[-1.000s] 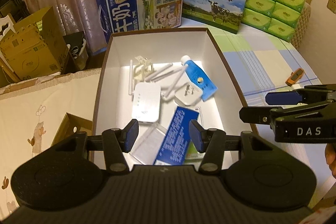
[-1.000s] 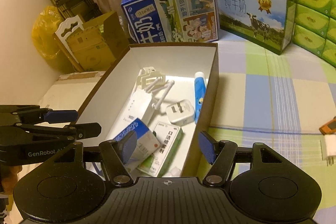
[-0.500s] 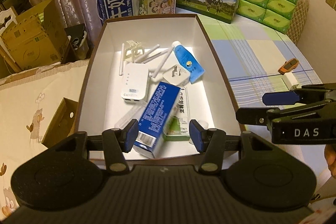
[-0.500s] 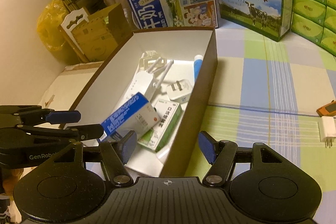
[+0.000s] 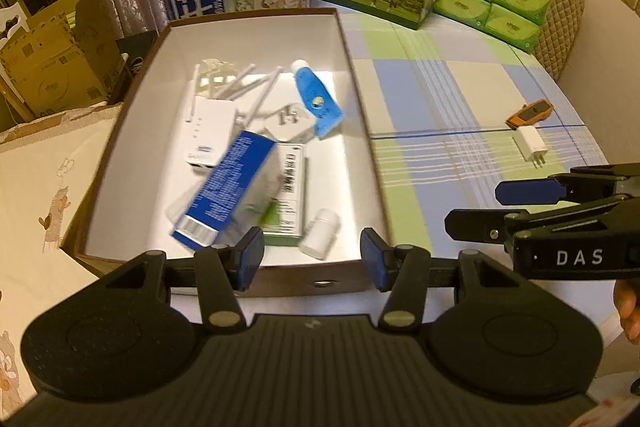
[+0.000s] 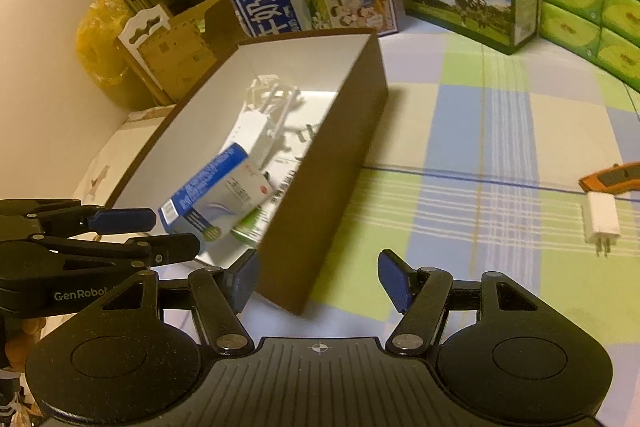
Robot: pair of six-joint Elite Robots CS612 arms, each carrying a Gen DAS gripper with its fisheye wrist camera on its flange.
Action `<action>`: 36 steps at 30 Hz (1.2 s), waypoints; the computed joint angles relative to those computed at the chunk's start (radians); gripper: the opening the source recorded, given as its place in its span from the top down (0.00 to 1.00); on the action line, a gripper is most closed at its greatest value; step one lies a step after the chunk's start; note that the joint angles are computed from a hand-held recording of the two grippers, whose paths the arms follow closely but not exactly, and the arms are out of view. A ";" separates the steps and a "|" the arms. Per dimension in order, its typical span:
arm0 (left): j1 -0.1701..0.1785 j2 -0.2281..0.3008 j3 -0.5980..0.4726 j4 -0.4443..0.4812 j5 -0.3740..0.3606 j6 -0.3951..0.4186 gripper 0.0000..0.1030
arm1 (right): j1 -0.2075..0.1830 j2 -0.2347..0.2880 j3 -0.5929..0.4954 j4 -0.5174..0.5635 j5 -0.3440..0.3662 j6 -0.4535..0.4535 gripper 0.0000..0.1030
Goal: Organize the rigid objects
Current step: 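Withdraw both grippers from the box toward the white charger plug, then grasp the white charger plug with the left gripper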
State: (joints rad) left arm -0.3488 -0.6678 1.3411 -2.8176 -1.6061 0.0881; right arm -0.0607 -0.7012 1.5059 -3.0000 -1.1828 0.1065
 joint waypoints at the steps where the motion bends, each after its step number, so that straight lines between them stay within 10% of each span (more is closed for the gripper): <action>1: -0.005 -0.002 0.004 0.001 0.001 -0.002 0.52 | -0.005 -0.004 0.008 -0.001 0.003 -0.003 0.40; 36: -0.169 0.080 -0.087 0.087 -0.031 -0.020 0.52 | -0.198 -0.060 0.192 -0.058 -0.108 0.024 0.40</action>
State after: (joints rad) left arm -0.5181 -0.5879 1.2543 -2.7308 -1.6369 0.0678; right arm -0.2587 -0.7617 1.6983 -3.0581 -1.2907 0.1305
